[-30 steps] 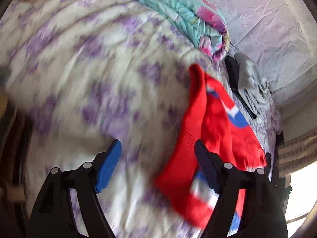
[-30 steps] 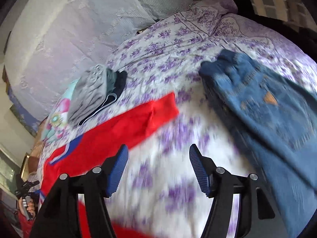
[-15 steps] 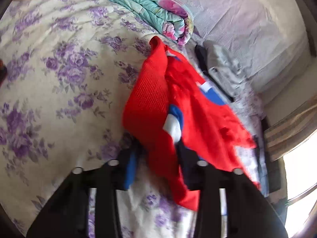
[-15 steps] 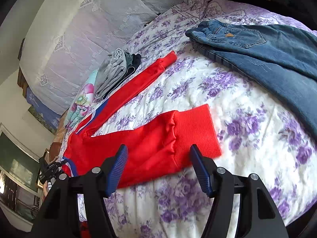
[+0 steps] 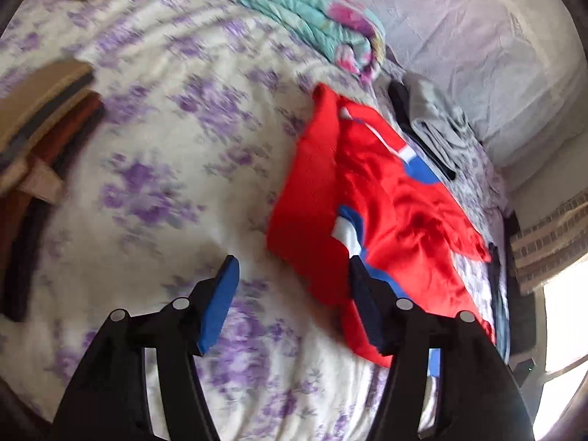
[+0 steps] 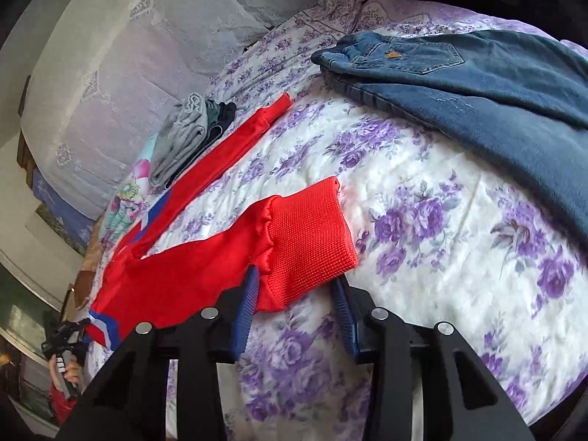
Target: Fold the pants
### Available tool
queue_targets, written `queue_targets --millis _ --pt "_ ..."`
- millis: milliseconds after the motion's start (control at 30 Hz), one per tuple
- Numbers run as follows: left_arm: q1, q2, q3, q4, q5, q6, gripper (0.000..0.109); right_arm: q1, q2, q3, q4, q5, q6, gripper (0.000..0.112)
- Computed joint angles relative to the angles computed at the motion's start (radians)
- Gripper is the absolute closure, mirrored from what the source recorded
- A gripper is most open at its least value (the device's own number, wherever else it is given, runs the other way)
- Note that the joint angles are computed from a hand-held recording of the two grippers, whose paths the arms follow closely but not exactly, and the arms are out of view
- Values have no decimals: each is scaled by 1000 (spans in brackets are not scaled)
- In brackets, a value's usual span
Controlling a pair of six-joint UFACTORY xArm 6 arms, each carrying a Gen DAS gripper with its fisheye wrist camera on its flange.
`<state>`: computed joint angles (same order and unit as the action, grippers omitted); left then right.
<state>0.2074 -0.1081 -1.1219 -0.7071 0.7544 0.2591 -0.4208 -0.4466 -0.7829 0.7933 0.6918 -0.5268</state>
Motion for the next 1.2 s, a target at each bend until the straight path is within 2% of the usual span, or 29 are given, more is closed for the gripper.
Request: queue_targets --millis 67,100,133,167,200,233,300,400,533,600,667,700,733,800,833,867,900,933,967,1000,1133,1200 --pt "-2 -34 24 71 -41 -13 46 25 -9 0 -110 -35 8 74" --pt "-10 -49 38 142 -78 -56 45 40 -23 12 -179 -69 44 67" --pt "-20 -59 49 228 -120 -112 41 49 -43 28 -241 -102 78 53" --pt "-27 -66 56 314 -163 -165 34 55 -64 44 -304 -141 120 48" --pt "-31 -69 58 370 -209 -189 31 52 -76 48 -326 -158 134 43" --pt "-30 -65 50 383 -221 -194 27 44 -86 44 -306 -161 132 43" --pt "-36 -9 -24 324 -218 -170 27 24 -94 29 -205 -156 92 43" --pt "-57 136 -212 210 -153 -137 27 23 -63 -30 -46 -68 14 43" --pt "-85 427 -581 244 -46 -224 27 131 -17 -69 -82 -48 53 42" --pt "-82 572 -775 252 63 -240 27 175 6 -83 -93 -42 59 42" --pt "-68 724 -985 217 209 -233 28 217 31 -100 -105 -39 81 42" --pt "-58 773 -1055 191 266 -222 31 239 49 -115 -113 -38 99 42" --pt "-54 798 -1083 160 288 -211 34 254 68 -133 -115 -32 105 42" --pt "-47 810 -1076 90 268 -142 34 287 123 -187 -101 -25 85 42" --pt "-43 801 -1052 42 250 -86 37 309 164 -230 -92 -22 74 42" --pt "-40 792 -1030 4 237 -43 47 324 199 -270 -86 -13 65 41" --pt "-34 786 -1009 -46 234 3 53 350 256 -334 -67 -12 42 34" --pt "-27 788 -1003 -73 236 19 59 364 300 -385 -40 -4 8 20" --pt "-22 791 -1005 -96 243 29 67 384 350 -443 -23 -6 -22 14" --pt "-11 803 -1020 -153 267 54 73 409 422 -528 -38 -9 -37 13" --pt "-21 792 -1009 -149 252 79 82 452 729 -935 -177 109 -19 13" --pt "-30 775 -989 -141 226 96 82 468 884 -1144 -228 146 12 13"
